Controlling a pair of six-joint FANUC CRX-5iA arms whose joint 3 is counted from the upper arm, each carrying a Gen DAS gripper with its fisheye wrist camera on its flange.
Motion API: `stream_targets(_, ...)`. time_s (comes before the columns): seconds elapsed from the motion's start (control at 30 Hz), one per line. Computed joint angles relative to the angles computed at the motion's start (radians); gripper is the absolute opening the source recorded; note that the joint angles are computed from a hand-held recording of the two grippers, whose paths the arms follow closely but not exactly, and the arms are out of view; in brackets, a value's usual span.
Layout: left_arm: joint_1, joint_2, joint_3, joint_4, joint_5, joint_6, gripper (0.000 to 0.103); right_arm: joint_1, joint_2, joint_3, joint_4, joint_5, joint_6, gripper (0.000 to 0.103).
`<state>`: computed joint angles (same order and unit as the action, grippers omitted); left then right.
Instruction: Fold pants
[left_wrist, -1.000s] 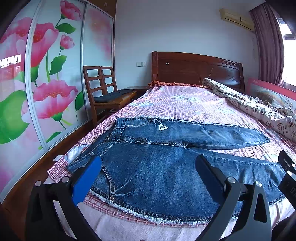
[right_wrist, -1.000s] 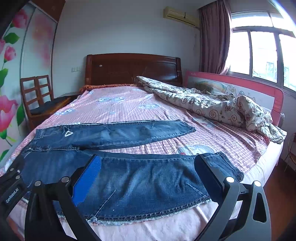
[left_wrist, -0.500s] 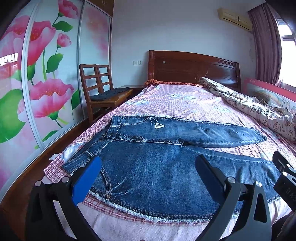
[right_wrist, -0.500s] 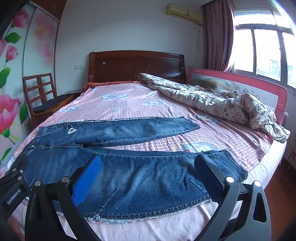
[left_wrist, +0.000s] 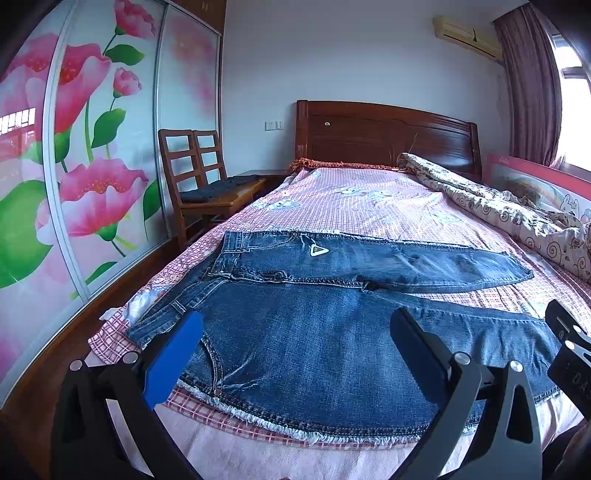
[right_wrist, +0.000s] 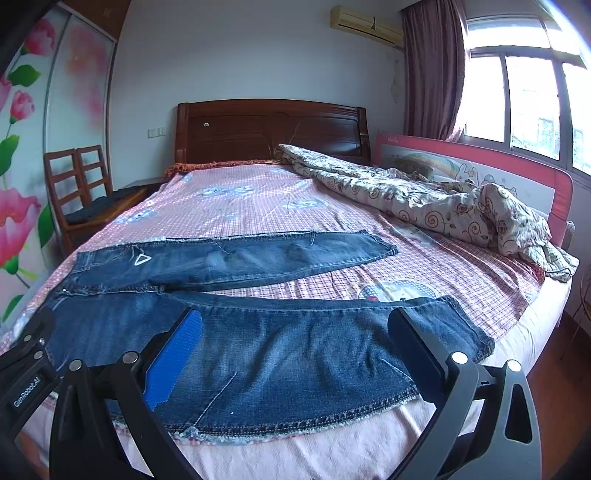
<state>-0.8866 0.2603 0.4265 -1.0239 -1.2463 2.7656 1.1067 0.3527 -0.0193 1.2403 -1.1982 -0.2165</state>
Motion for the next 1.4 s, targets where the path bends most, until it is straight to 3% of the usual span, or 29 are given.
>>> stream_targets(0.53,0.006,0.002,-0.001,0.011,0.004,-0.009,0.101,0.001,0.0,-0.003,-0.002,0.003,-0.002,0.1)
stream_targets(0.63,0.036,-0.011,-0.017,0.061,0.045,-0.051,0.101,-0.005,-0.004,0.005,-0.045,0.03,0.034,0.1)
stream_targets(0.77,0.186,-0.064,-0.08,0.303,0.216,-0.273,0.101,-0.041,-0.037,0.017,-0.199,0.141,0.124,0.1)
stream_targets(0.83,0.32,-0.087,-0.122,0.529,0.331,-0.501,0.101,-0.062,-0.053,0.018,-0.259,0.197,0.175,0.1)
stream_targets(0.97,0.563,-0.045,-0.124,0.94,0.399,-0.877,0.101,-0.092,-0.058,0.051,-0.351,0.252,0.265,0.1)
stream_targets(1.13,0.741,0.18,0.152,1.157,0.187,-1.104,0.101,-0.117,-0.013,0.156,-0.474,0.256,0.398,0.1)
stream_targets(1.27,0.835,0.403,0.44,1.247,0.001,-1.068,0.101,-0.137,0.057,0.282,-0.565,0.227,0.519,0.1)
stream_targets(1.4,0.906,0.579,0.622,1.398,-0.039,-1.056,0.101,-0.157,0.126,0.398,-0.631,0.201,0.596,0.1)
